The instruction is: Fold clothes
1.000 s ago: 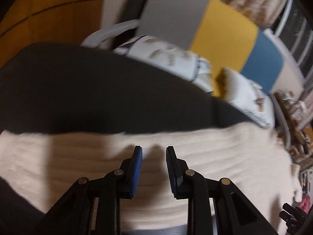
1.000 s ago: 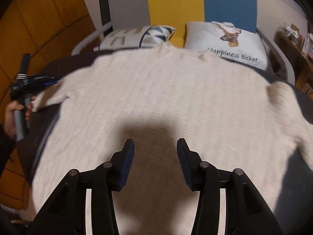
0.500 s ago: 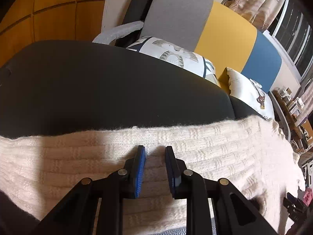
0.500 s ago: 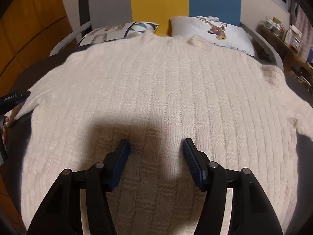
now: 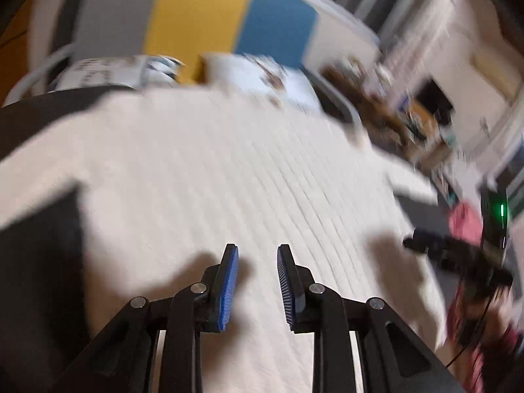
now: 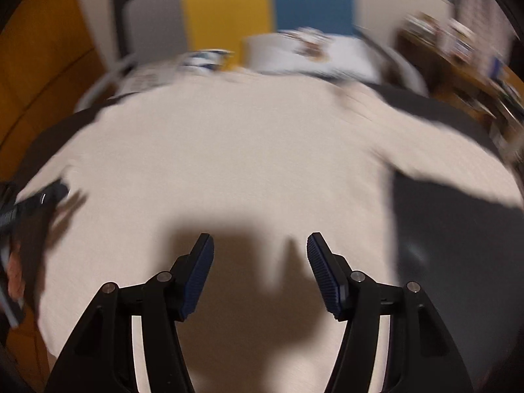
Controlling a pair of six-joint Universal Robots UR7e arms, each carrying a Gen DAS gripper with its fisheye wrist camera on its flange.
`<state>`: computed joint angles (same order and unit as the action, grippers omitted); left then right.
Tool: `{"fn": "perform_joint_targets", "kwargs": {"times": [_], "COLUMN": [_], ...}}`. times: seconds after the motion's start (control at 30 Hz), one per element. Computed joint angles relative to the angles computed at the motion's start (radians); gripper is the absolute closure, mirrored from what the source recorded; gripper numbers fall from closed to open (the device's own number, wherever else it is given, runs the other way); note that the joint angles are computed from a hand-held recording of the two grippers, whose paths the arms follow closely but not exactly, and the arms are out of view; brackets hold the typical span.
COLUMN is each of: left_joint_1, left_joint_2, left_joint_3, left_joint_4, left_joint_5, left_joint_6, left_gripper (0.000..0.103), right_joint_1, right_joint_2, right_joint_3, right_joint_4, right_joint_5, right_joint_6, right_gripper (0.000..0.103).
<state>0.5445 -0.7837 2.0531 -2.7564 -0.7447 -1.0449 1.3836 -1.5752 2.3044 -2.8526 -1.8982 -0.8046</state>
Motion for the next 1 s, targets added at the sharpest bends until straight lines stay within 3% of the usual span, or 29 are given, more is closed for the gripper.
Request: {"fn": "perform_joint_targets", "kwargs": {"times": [0.07, 0.17, 0.27, 0.37, 0.4, 0.5, 0.63, 0.73, 0.83, 1.0], "left_joint_1": [-0.021, -0.055, -0.042, -0.008, 0.003, 0.044, 0.1, 0.131, 0.167, 0.205], "left_joint_2": [0.031, 0.04, 0.032, 0.018, 0.026, 0.075, 0.208, 0.318, 0.422, 0.512], "left_joint_3": [-0.003, 0.008, -0.014, -0.073, -0.104, -0.2, -0.397, -0.56, -0.732, -0.875], "left_joint_4": [0.051, 0.09, 0.131, 0.208, 0.22, 0.151, 0.023, -0.003, 0.017, 0.134], "left_joint_5": [0.028, 0.046, 0.029, 0.0, 0.0, 0.018, 0.009, 0.006, -0.02, -0.025], "left_joint_6": [-0.011, -0.053, -0.035, -0.006, 0.019, 0.185, 0.452, 0.615, 0.72, 0.682], "left_gripper": [0.08, 0.08, 0.08, 0.079, 0.079, 0.079, 0.079, 0.079, 0.079, 0.079], "right_joint_1": [-0.08, -0.159, -0.171, -0.16, -0.16, -0.173, -0.191, -0.163, -0.134, -0.115], "right_joint_2": [-0.046, -0.127, -0.145, -0.157, -0.16, -0.151, -0.07, 0.087, 0.236, 0.451], "right_joint_3": [0.016, 0.109, 0.132, 0.096, 0.07, -0.036, -0.209, -0.392, -0.565, -0.837], "right_joint_4": [0.064, -0.008, -0.019, 0.096, 0.166, 0.309, 0.206, 0.08, 0.032, 0.043], "right_joint_5": [0.023, 0.128, 0.152, 0.151, 0.161, 0.22, 0.274, 0.157, 0.032, -0.176], "right_joint_6": [0.005, -0.122, -0.141, -0.115, -0.123, -0.109, -0.044, 0.0, -0.013, -0.052], "right_gripper": [0.04, 0.04, 0.036, 0.029, 0.025, 0.025, 0.025, 0.025, 0.025, 0.025]}}
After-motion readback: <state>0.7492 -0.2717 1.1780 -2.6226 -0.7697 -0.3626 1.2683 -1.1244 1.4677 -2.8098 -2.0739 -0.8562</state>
